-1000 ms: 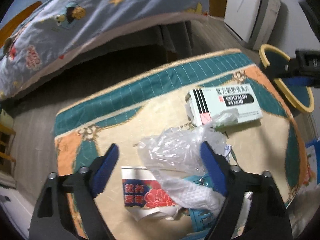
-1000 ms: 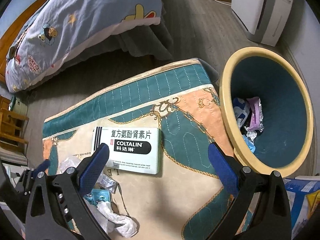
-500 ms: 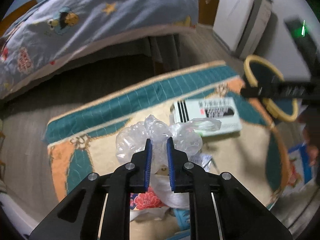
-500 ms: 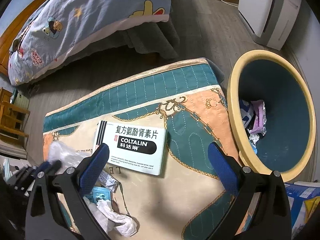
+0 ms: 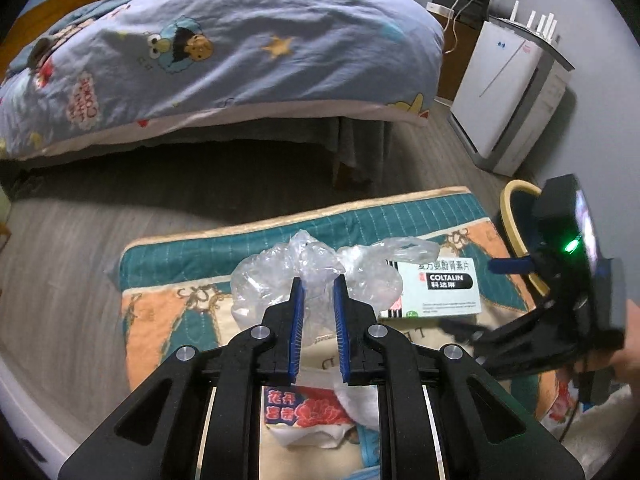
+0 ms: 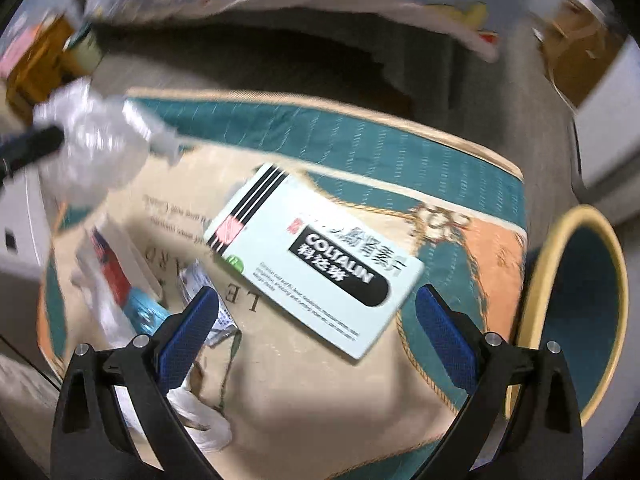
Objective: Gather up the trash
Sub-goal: 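Grasp the clear plastic bag with the left gripper, then grasp the white COLTALIN medicine box with the right gripper while the left gripper holds the plastic bag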
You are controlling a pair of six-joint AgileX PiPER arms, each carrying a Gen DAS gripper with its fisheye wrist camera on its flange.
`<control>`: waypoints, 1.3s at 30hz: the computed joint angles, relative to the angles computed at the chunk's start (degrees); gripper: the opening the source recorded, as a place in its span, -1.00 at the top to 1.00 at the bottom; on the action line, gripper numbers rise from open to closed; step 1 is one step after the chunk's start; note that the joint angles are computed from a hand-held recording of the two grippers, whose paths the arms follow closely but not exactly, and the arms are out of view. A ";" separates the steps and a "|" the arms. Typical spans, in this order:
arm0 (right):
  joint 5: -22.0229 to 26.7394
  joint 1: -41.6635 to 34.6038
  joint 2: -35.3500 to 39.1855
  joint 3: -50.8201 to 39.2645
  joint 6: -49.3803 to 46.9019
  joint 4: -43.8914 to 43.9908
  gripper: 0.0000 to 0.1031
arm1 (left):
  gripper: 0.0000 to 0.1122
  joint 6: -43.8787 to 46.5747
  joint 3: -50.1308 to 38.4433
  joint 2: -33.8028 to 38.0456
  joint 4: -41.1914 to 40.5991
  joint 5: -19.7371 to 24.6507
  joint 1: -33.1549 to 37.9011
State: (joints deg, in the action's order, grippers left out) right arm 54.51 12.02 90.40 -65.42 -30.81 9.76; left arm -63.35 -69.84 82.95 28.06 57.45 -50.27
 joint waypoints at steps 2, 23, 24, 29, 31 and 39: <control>-1.55 1.71 0.48 0.51 -0.77 -1.97 -0.88 | 0.72 0.30 0.01 -0.06 -0.12 -0.29 0.13; 0.02 -0.84 10.26 -7.52 -6.31 1.27 -0.66 | 0.72 1.87 -1.70 1.88 -3.10 -0.45 3.55; 1.11 -1.53 10.48 -8.25 -5.85 1.66 -0.62 | 0.72 1.95 -1.84 1.96 -3.03 -0.35 3.35; 6.39 -5.12 10.45 -10.28 -3.75 3.76 -0.52 | 0.72 1.45 -2.88 2.28 -2.34 0.56 2.09; 8.01 -6.59 10.43 -11.81 -3.20 4.09 -0.50 | 0.72 1.45 -3.42 2.40 -2.04 1.00 1.45; 12.93 -13.35 6.82 -15.00 -4.79 6.30 -0.45 | 0.72 0.33 -7.14 4.02 -0.18 2.58 -1.48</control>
State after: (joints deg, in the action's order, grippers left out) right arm 67.44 -1.34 97.22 -80.42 -35.60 16.06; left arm -63.02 -76.97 86.97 27.89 60.04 -51.75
